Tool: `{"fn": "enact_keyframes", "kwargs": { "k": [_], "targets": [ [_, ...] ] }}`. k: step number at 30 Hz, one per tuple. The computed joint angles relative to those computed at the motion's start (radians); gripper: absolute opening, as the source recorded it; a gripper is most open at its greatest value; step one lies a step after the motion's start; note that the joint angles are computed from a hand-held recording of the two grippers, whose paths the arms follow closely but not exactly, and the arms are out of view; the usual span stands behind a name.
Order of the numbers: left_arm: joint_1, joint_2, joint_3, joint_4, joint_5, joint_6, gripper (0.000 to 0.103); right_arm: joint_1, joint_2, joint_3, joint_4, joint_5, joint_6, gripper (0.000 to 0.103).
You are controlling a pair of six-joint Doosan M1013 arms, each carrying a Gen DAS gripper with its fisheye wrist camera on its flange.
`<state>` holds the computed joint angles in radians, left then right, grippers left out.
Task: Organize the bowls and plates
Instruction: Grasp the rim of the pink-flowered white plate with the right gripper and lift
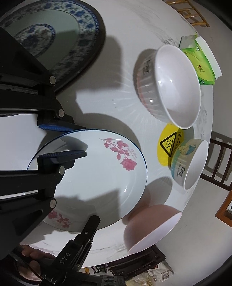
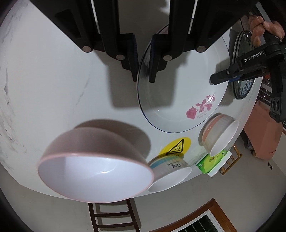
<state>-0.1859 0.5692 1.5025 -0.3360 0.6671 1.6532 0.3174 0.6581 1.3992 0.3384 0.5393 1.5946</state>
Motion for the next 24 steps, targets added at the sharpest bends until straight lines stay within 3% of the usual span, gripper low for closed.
{"fn": "enact_keyframes", "kwargs": {
  "k": [24],
  "targets": [
    [0.037,-0.130,0.123,-0.003,-0.084,-0.001,0.015,0.060,-0.062,0.034,-0.021,-0.061,-0.025,0.011]
  ]
}}
